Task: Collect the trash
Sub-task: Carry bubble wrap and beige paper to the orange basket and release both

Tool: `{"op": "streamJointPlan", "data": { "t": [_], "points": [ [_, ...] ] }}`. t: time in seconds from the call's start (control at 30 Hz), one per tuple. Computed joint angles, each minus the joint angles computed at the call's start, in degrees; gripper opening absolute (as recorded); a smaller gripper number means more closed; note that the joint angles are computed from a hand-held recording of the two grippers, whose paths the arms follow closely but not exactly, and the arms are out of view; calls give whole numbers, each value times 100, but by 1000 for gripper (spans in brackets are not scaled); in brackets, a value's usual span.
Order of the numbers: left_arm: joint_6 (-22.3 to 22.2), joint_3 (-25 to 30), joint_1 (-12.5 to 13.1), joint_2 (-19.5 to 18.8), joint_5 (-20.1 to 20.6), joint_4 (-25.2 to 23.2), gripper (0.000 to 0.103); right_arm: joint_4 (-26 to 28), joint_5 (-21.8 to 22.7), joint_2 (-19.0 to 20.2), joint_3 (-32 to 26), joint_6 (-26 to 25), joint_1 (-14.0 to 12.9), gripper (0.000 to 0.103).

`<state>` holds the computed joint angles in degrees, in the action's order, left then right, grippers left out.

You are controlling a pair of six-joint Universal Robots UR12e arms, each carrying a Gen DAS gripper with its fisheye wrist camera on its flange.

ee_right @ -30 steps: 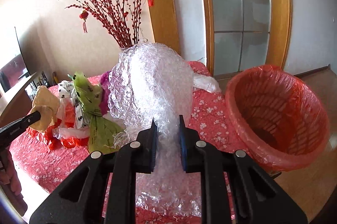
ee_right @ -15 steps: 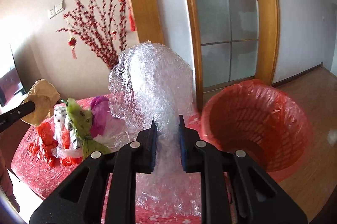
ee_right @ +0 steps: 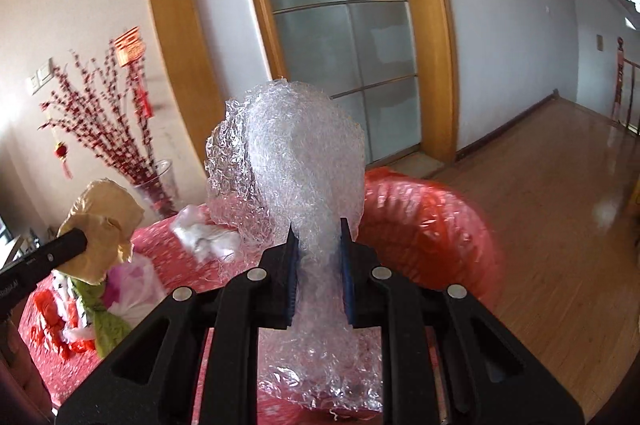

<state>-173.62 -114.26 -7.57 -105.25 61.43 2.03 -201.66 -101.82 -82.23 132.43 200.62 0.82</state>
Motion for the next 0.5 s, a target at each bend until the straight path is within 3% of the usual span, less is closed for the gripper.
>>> {"op": "streamJointPlan", "data": {
  "t": [0.3, 0.5],
  "points": [
    [205, 634, -488, -533, -253, -422, 5, 0, -29, -2, 127, 189, -373, 18],
    [302, 906, -645, -793, -316, -636, 5, 62, 46, 95, 88, 307, -536, 18]
  ]
}}
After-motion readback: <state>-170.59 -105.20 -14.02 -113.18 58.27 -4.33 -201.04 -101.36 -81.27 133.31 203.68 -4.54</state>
